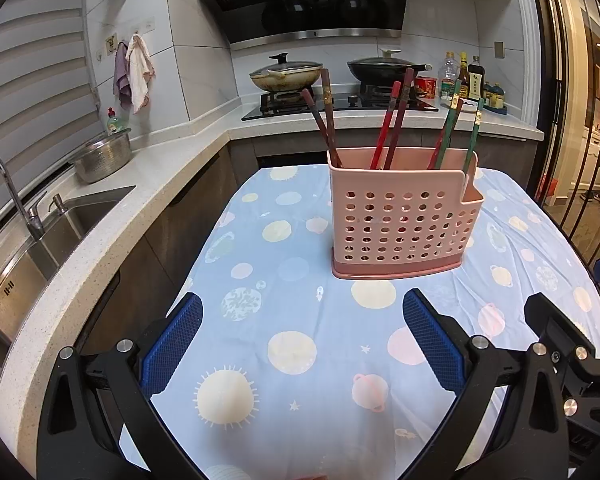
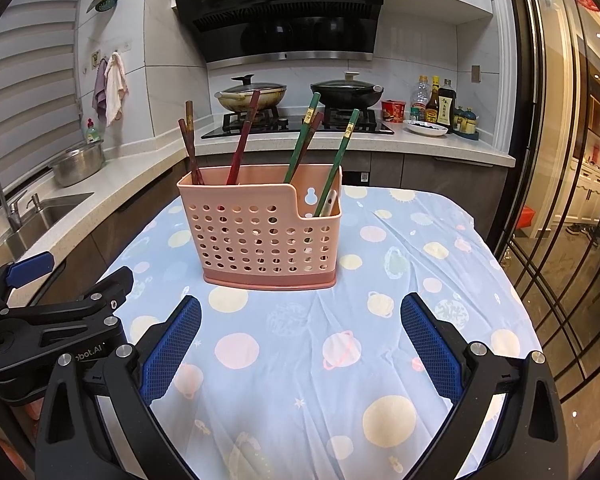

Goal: Organize utensils

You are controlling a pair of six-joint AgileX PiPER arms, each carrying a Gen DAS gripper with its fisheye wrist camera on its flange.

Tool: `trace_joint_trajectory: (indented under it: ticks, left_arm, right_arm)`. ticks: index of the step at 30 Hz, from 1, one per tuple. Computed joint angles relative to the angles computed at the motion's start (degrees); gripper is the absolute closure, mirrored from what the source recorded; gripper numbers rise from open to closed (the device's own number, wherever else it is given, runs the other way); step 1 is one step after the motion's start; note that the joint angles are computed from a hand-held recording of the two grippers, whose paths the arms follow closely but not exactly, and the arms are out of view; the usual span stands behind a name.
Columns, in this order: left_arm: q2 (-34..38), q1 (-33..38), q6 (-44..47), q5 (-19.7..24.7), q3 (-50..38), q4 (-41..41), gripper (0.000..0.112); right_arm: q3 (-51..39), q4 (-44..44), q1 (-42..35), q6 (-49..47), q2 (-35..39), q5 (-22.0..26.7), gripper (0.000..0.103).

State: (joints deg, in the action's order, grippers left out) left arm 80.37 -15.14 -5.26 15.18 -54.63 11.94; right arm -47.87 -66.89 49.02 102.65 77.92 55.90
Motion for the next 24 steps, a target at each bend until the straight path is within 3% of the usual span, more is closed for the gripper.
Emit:
trace_joint_trajectory:
  ticks: [24]
  left_arm:
    - [0.1, 0.1, -1.2, -0.3, 0.3, 0.7, 0.016]
  right_arm:
    - [0.1, 0.0, 0.2, 0.3, 0.4, -0.1, 0.007]
